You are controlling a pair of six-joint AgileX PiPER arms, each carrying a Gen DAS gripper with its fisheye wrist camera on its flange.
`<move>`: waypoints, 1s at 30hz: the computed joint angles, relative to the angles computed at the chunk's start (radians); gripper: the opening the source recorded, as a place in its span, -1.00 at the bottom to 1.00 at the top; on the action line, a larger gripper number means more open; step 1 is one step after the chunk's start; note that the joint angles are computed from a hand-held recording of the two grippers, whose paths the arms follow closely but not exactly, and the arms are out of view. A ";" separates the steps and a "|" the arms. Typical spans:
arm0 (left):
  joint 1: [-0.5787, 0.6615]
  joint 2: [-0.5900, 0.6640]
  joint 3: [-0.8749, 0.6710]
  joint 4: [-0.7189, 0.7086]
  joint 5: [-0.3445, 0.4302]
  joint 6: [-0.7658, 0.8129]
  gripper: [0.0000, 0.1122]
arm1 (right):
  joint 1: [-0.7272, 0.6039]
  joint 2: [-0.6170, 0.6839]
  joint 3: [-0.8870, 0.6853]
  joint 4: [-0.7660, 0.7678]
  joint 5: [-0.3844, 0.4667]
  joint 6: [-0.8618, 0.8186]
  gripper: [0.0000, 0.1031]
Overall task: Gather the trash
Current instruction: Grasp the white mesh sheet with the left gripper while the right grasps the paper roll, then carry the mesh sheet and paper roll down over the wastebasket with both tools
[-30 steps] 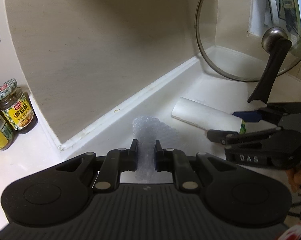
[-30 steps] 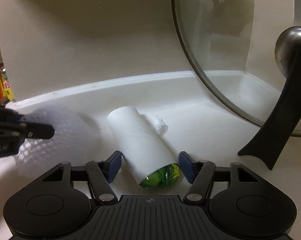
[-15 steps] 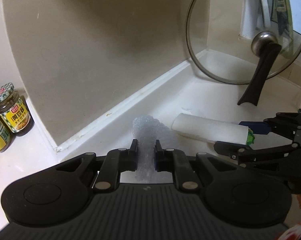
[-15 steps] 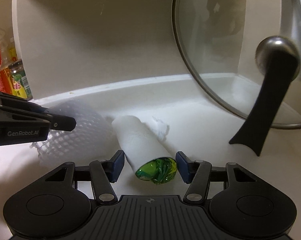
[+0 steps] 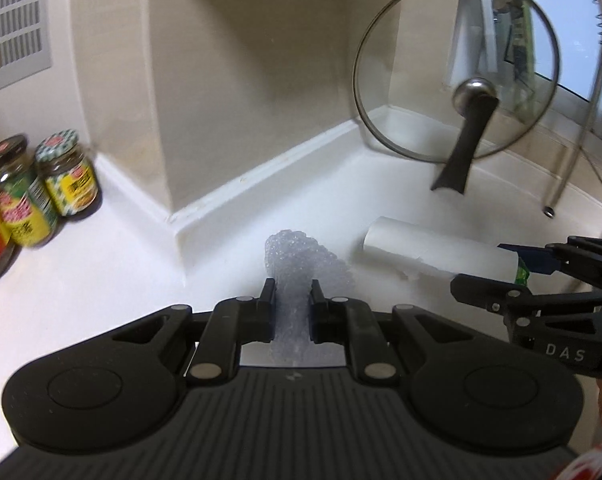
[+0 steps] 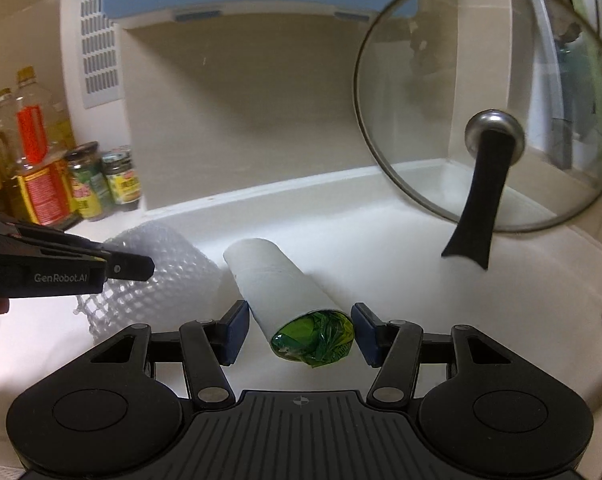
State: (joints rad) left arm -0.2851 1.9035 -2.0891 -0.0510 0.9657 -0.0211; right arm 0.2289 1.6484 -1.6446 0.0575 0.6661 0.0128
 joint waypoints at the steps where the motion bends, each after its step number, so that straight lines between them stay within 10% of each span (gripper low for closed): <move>1: 0.007 -0.034 0.049 -0.015 -0.011 0.009 -0.77 | 0.022 -0.029 0.027 -0.038 0.003 0.046 0.02; 19: 0.229 -0.505 0.640 -0.339 -0.045 0.392 -0.77 | 0.587 -0.286 0.372 -0.798 0.286 1.013 -0.16; 30: 0.288 -0.576 0.699 -0.427 -0.010 0.458 -0.77 | 0.720 -0.321 0.365 -0.901 0.413 1.127 -0.17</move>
State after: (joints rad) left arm 0.0031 1.3274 -1.3905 -0.4785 0.9560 0.4372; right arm 0.9490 1.3274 -1.2799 -0.8435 1.0786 1.1399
